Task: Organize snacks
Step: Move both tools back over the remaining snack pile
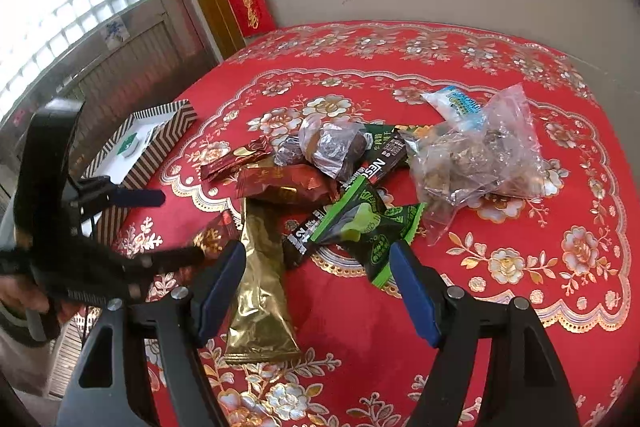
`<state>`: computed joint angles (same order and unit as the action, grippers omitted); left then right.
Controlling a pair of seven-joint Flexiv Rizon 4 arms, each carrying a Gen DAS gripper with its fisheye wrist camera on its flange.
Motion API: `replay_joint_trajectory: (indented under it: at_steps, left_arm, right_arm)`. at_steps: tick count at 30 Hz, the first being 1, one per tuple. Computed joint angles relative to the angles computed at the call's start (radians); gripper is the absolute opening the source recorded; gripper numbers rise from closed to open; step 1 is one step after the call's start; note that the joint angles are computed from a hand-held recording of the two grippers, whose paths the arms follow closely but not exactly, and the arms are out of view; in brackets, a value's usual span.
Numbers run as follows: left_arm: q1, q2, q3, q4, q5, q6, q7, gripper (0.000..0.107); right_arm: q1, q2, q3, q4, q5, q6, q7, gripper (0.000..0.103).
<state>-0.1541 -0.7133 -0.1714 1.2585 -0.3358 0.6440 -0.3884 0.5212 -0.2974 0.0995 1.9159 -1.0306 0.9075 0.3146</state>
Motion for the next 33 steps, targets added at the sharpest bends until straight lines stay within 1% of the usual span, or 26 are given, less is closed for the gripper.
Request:
replay_joint_trajectory:
  at_steps: [4,6,10,12,16,19,23,25,27,31,33]
  left_arm:
    - [-0.005,0.001,-0.002,0.003,0.001,-0.004,-0.001,0.089]
    - [0.002,0.012,-0.007,0.017,-0.003,0.003,0.020,0.089]
    - [0.015,0.023,-0.014,0.020,-0.018,-0.030,0.059,0.089]
    - [0.004,0.017,-0.002,0.017,-0.007,-0.016,0.051,0.089]
    - [-0.001,0.002,0.002,-0.005,0.002,-0.056,0.043,0.089]
    - [-0.006,0.009,0.003,0.013,0.013,-0.048,0.060,0.089]
    - [-0.016,0.010,0.009,0.026,0.025,-0.032,0.052,0.089]
    - [-0.021,0.008,0.011,0.028,0.030,-0.021,0.044,0.089]
    - [-0.026,0.007,0.013,0.037,0.032,0.011,0.030,0.089]
    - [-0.024,-0.003,0.009,0.024,0.024,0.007,-0.002,0.089]
    - [-0.025,-0.009,0.010,0.020,0.021,0.023,-0.021,0.089]
  right_arm:
    - [0.005,-0.014,0.001,-0.019,0.019,-0.012,-0.022,0.075]
    - [0.009,-0.014,0.000,-0.018,0.019,-0.009,-0.022,0.075]
    - [0.011,-0.009,0.000,-0.014,0.023,-0.015,-0.020,0.075]
    - [0.008,-0.004,-0.004,-0.006,0.011,-0.007,0.000,0.075]
    - [0.008,-0.008,0.001,-0.012,0.018,-0.011,-0.007,0.075]
    - [0.011,-0.012,0.003,-0.017,0.030,-0.019,-0.022,0.075]
    - [0.011,-0.014,-0.001,-0.018,0.030,-0.010,-0.017,0.075]
    - [0.011,-0.019,-0.001,-0.023,0.036,-0.009,-0.025,0.075]
    - [0.013,-0.023,-0.001,-0.028,0.044,-0.012,-0.038,0.075]
    - [0.016,-0.028,-0.003,-0.031,0.055,-0.010,-0.044,0.075]
    - [0.018,-0.029,-0.003,-0.033,0.060,-0.013,-0.046,0.075]
